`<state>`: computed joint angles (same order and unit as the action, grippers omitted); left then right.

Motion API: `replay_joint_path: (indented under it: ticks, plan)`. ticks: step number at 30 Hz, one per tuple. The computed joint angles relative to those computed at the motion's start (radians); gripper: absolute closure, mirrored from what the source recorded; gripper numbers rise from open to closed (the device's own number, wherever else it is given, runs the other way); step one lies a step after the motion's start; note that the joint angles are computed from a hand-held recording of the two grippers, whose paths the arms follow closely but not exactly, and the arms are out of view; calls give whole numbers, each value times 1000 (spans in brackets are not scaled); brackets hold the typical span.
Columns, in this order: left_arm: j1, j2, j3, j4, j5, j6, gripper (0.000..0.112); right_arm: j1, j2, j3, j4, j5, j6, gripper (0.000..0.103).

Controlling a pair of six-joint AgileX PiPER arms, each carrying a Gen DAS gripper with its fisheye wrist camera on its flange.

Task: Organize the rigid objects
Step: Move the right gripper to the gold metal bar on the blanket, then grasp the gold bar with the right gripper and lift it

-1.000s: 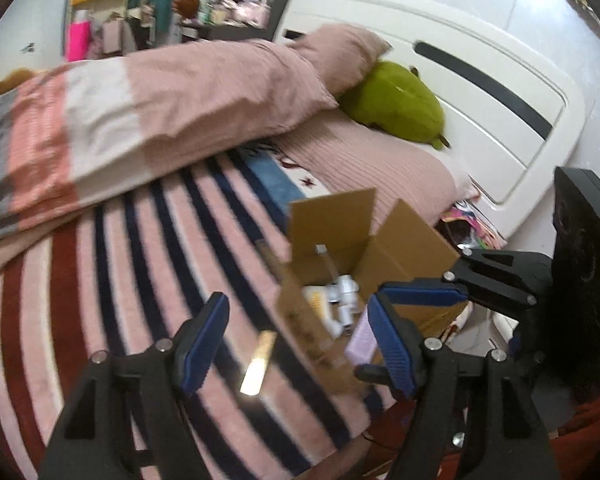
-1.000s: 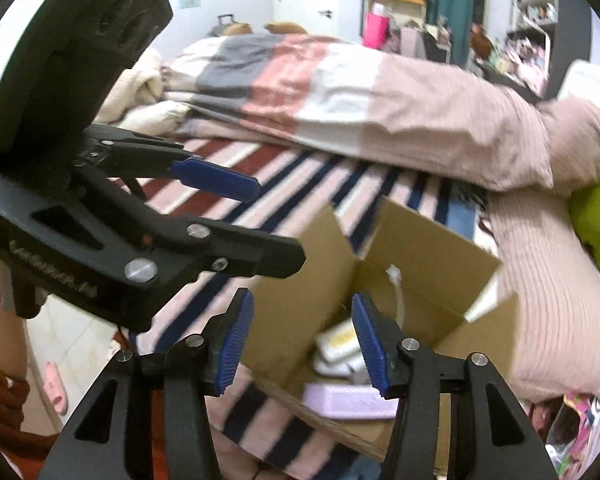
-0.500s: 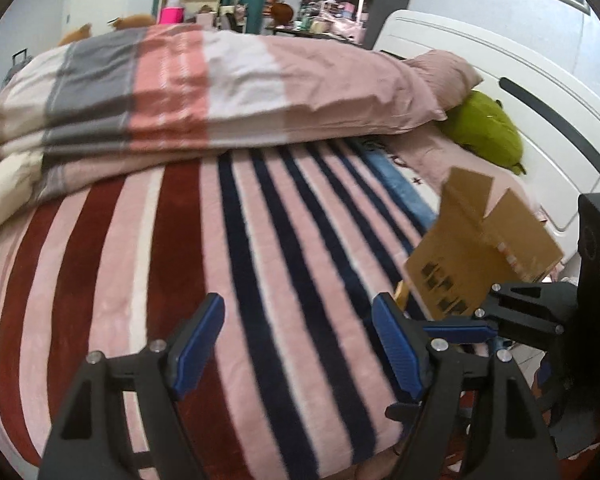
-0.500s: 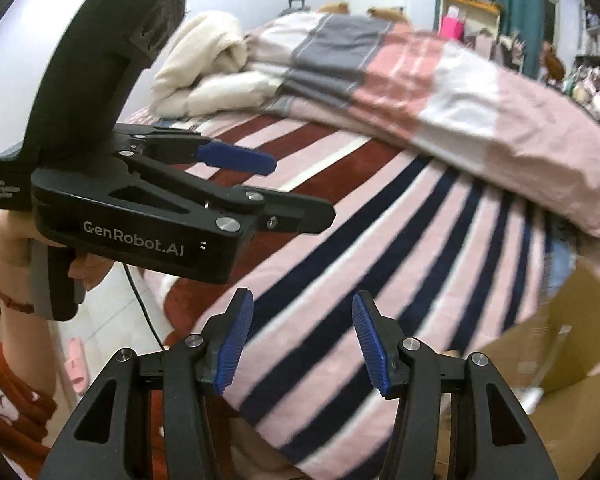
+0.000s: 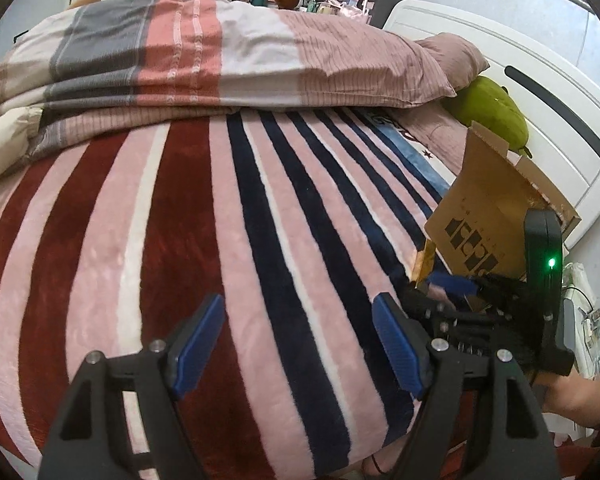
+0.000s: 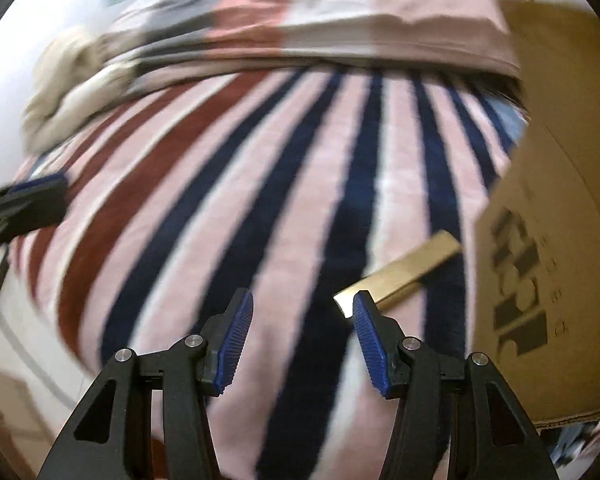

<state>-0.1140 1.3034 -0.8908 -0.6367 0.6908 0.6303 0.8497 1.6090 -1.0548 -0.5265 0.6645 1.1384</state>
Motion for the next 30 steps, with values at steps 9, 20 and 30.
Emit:
replay_joint_path:
  ticks: [9,20,30]
  plan:
    - [9,5,0,-7,1,13,39,25,83,-57,-123,135,181,49]
    - [13,-2,-9,7,13,-3,38,-5,51,25,-143,-56,82,89]
    - [-45,1,-20,87,5,-113,38,-2,50,11,80,-125,-278,87]
